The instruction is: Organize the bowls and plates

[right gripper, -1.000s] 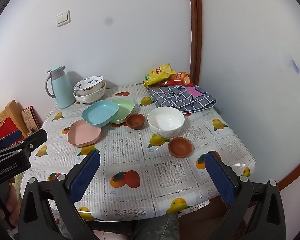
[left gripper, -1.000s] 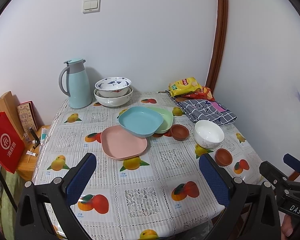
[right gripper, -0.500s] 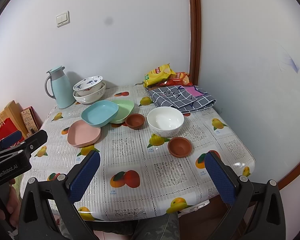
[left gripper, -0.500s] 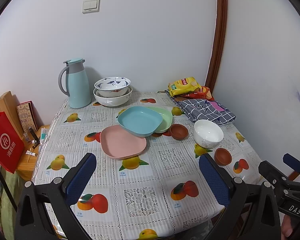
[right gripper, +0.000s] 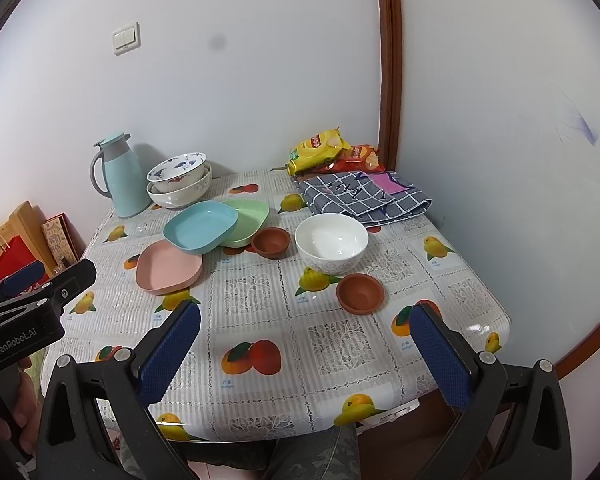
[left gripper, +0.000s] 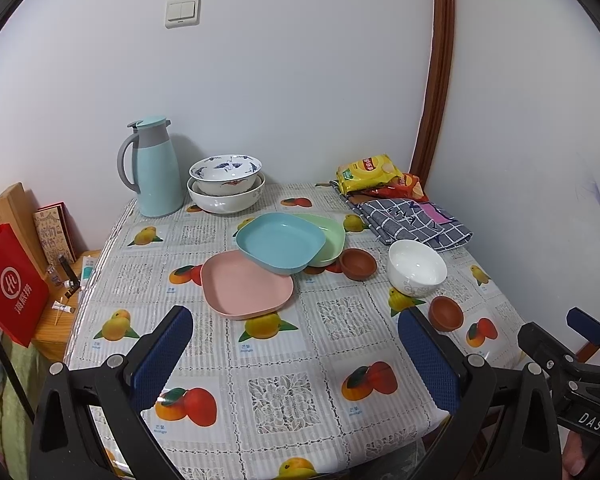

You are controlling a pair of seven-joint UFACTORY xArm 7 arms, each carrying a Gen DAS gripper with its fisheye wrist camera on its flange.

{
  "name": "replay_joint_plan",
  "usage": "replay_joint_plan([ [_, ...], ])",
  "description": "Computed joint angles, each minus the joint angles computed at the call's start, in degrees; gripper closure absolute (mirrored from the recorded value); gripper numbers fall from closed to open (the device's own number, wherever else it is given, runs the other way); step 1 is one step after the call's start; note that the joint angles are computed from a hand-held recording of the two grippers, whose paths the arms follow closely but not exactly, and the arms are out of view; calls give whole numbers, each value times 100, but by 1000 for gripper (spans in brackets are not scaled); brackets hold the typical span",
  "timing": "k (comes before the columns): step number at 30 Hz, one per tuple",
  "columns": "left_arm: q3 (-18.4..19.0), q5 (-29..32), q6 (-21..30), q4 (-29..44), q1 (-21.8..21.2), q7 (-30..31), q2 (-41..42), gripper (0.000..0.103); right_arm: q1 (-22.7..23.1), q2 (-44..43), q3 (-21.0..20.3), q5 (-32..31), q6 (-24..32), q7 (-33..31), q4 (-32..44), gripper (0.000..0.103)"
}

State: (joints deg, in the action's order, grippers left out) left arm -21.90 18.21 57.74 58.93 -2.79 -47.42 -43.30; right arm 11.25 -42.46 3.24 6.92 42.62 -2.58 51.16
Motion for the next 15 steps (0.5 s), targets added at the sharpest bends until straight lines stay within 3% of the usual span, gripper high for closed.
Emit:
replay_joint_plan([
  [15,110,-36,-63,85,0,114,90,0,7,156,69,-53,54,66,211,0],
])
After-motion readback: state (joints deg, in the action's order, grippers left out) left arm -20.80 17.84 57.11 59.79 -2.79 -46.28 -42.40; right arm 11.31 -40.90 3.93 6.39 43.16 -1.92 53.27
